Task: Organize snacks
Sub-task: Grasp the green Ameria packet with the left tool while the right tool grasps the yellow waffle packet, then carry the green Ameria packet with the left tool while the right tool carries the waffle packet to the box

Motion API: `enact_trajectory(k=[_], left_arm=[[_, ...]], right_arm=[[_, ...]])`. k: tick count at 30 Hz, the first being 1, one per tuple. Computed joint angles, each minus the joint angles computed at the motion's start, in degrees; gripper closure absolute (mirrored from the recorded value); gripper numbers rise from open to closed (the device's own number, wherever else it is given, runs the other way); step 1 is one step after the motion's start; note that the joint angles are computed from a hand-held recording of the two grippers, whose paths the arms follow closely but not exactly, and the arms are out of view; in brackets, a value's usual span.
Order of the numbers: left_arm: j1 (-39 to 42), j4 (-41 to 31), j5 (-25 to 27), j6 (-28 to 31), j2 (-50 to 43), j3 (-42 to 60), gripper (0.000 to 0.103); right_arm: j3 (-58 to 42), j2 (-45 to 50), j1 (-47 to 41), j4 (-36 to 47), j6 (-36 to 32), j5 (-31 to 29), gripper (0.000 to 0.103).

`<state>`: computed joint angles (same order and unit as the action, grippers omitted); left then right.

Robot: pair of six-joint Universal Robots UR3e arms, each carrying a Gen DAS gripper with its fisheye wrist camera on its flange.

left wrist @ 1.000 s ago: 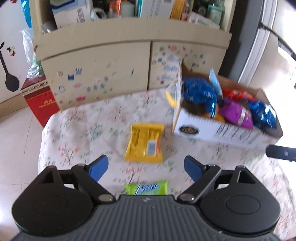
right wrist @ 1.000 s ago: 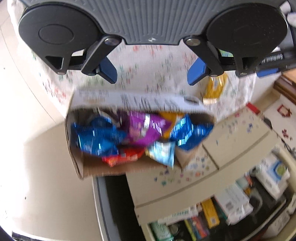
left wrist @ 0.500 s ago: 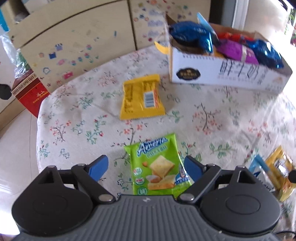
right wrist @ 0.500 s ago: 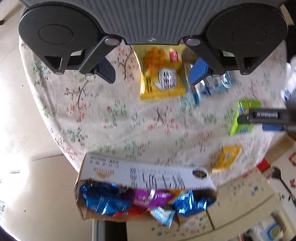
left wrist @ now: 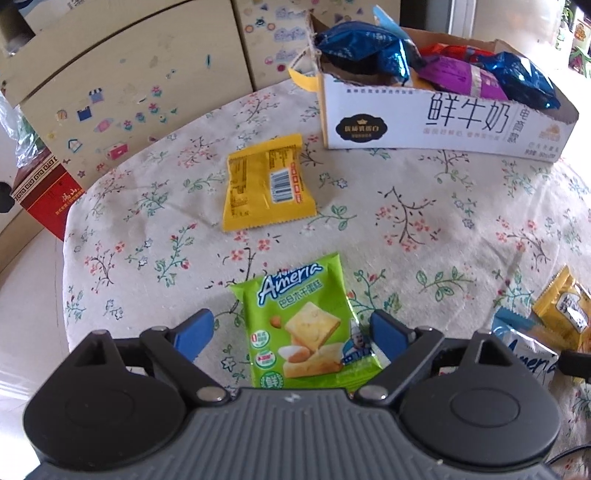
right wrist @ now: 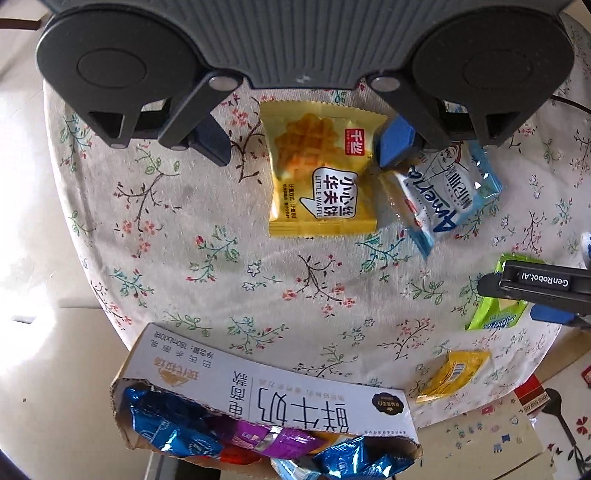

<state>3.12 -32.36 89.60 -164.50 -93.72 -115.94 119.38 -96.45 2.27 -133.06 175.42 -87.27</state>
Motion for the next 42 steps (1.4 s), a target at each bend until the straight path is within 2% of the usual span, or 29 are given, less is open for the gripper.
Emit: enact_trajectory(k=[4,7,9,10,12,15,17,23,32,42], left_arm=[[0.73,-1.27,-2.27,0.89,0.52,-0.31,0.012],[-0.16,0.8,-1.54,1.93,0.7,-1.43,0.013],[0.44,0.2,-3.02,2.38,1.22,-1.59,0.022],[0.84,-0.46,-3.89,2.61,1.54,-1.52,0.024],[1.42,-1.42,-5.69,3.29,2.35,-1.71,0.038],[1.44,-1.15,-6.7,4.06,3.14,-2.41,0.049],[1.39,-0.82,-6.88,4.12,3.5,-2.77,0.051],[1.96,-0.34,-7.01,4.02,4.63,-3.68,0.052],[3.57,0.65,-10.44,4.61,8.22,-5.19,0.052],[2.06,6.21,-9.65,3.4,9.7,-5.4,0.052]], right_arm=[[0.0,1.25,1.08,-1.94,-0.83,-1.0,0.021],[0.13,1.48,1.66,-3.28,-1.44,-1.46,0.029],[0.35,1.41,1.97,-4.2,-1.68,-1.85,0.038],[0.43,1.27,1.69,-4.19,-1.8,-1.27,0.039],[0.54,1.23,1.51,-4.37,-1.88,-0.82,0.039],[0.66,1.14,1.11,-4.77,-1.6,-0.22,0.041],[0.9,0.64,0.46,-5.16,-1.23,0.35,0.041],[1.33,-0.03,-0.11,-6.8,0.09,1.43,0.041],[0.84,-1.66,-1.16,-7.82,-0.31,5.33,0.041],[-4.04,-0.36,-1.86,-9.94,-2.71,8.54,0.041]])
